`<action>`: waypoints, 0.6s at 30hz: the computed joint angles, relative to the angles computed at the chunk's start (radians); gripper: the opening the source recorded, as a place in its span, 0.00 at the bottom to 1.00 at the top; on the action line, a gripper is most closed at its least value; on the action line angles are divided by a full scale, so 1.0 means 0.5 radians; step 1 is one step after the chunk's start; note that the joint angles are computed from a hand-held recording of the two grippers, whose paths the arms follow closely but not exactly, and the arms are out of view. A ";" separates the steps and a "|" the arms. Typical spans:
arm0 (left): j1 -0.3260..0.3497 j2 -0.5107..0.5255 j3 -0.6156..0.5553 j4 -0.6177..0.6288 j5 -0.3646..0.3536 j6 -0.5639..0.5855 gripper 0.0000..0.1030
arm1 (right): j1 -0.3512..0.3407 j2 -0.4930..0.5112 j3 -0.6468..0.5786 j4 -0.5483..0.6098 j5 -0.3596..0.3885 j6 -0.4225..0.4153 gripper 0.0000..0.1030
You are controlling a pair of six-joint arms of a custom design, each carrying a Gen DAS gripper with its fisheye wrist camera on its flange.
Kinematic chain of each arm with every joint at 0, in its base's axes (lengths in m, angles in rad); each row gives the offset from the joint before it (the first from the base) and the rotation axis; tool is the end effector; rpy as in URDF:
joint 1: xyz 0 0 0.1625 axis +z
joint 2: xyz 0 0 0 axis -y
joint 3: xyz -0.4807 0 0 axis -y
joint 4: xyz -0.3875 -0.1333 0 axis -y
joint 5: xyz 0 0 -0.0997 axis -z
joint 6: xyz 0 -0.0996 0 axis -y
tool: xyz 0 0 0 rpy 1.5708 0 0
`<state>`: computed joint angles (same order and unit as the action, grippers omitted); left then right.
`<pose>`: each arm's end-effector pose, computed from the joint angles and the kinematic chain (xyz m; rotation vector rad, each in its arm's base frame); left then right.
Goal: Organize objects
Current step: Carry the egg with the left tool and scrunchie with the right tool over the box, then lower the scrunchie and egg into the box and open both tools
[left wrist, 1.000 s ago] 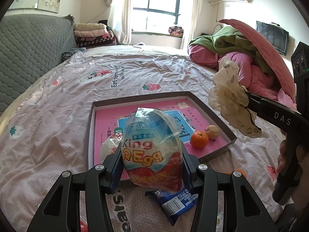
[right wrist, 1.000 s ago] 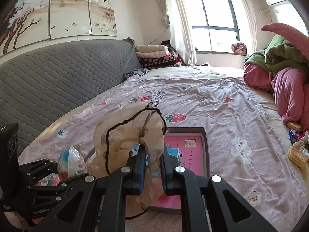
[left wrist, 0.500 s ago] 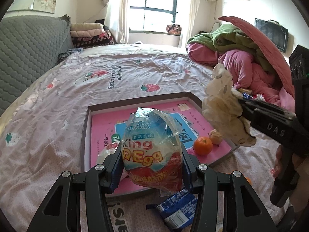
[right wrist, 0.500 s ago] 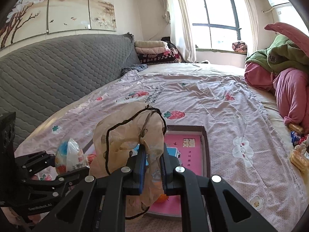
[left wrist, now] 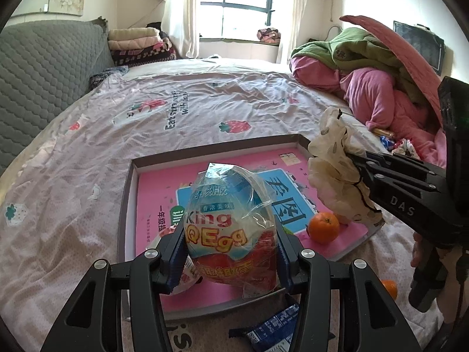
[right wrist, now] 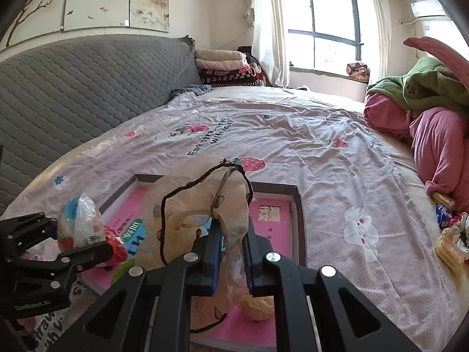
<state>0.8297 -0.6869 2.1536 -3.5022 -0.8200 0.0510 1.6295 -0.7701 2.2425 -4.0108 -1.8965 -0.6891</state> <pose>-0.2118 -0.5296 0.0615 0.7338 2.3468 -0.8715 0.1316 -0.5106 0.1401 0.6677 -2.2556 1.0514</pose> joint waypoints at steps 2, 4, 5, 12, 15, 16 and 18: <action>0.014 0.004 -0.020 0.026 -0.007 0.001 0.51 | -0.007 0.014 -0.028 0.017 -0.014 -0.005 0.14; 0.029 0.004 -0.038 0.053 -0.023 -0.006 0.51 | -0.009 0.027 -0.061 0.053 -0.052 -0.004 0.14; 0.032 0.010 -0.046 0.061 -0.023 -0.006 0.51 | -0.013 0.034 -0.073 0.061 -0.055 -0.008 0.14; 0.070 0.064 -0.137 0.163 -0.066 0.017 0.51 | -0.028 0.076 -0.189 0.252 -0.211 0.062 0.14; 0.076 0.093 -0.153 0.196 -0.058 0.023 0.51 | -0.044 0.088 -0.204 0.283 -0.231 0.088 0.14; 0.080 0.100 -0.158 0.210 -0.058 0.021 0.51 | -0.047 0.090 -0.208 0.295 -0.237 0.095 0.14; 0.082 0.106 -0.164 0.227 -0.056 0.017 0.51 | -0.050 0.094 -0.209 0.303 -0.242 0.102 0.15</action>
<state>0.8708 -0.6341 2.0714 -3.3884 -0.8482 0.0594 1.6044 -0.7234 2.1382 -3.8592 -2.0177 -0.6380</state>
